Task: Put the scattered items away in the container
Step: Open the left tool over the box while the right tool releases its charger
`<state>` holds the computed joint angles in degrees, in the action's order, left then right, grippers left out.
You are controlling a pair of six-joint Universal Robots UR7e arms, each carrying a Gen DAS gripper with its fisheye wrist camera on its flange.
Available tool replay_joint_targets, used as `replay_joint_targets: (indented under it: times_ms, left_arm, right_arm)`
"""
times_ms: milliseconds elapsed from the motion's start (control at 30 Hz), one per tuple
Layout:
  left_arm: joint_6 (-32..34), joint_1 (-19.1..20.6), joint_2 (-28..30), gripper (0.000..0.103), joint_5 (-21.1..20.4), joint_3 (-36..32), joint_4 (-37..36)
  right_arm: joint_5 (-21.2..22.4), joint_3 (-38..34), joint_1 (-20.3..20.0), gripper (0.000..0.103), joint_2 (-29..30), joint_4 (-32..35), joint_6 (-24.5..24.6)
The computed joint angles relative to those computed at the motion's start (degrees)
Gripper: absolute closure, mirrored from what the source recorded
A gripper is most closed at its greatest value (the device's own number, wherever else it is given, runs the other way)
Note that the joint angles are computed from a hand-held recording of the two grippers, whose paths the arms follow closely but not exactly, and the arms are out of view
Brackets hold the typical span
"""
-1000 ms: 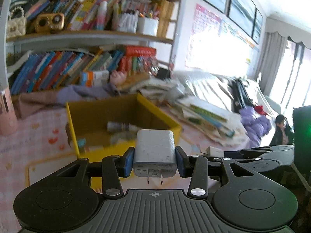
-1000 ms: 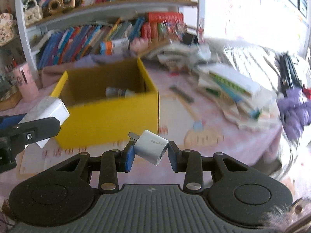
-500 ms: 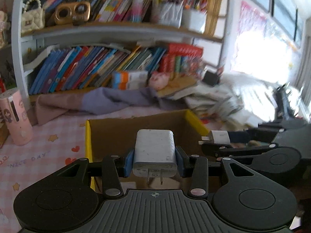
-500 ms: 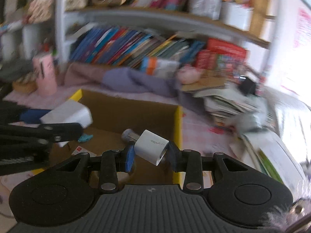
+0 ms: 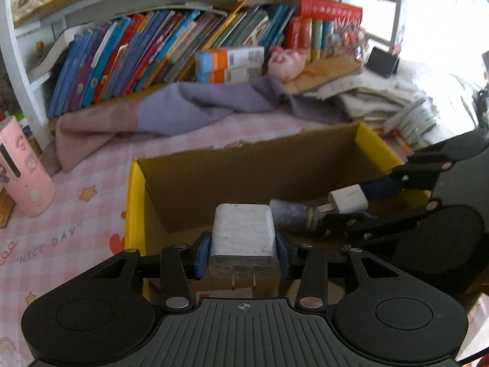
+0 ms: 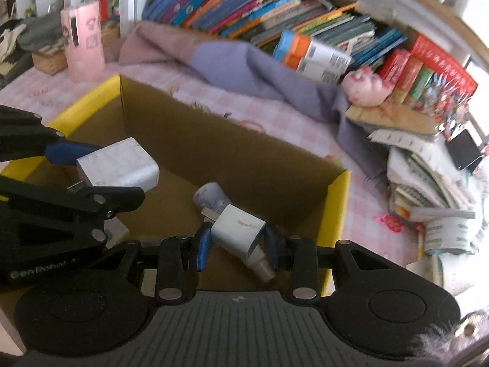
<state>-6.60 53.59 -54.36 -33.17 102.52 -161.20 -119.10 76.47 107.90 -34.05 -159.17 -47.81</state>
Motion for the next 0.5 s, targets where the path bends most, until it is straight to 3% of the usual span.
replay_joint_targets:
  times_ms: [167, 267, 433, 500]
  left_arm:
    - [0.0, -0.3, 0.3, 0.059, 1.1, -0.4, 0.1]
    - [2.9, -0.9, 0.6, 0.054, 2.4, 0.2, -4.1]
    - [10.6, -3.4, 1.0, 0.031, 5.6, 3.2, -18.7]
    - [14.0, -4.6, 1.1, 0.027, 5.7, 4.6, -25.6]
  right_arm:
    - [-0.9, -1.5, 0.0, 0.069, 0.9, 1.8, 0.0]
    - [-1.3, -1.8, 0.1, 0.069, 1.0, 2.0, 1.1]
    - [-0.7, -0.5, 0.1, 0.06, 0.1, -0.2, 2.0]
    - [0.0, 0.4, 0.0, 0.059, -0.6, -1.4, 2.6]
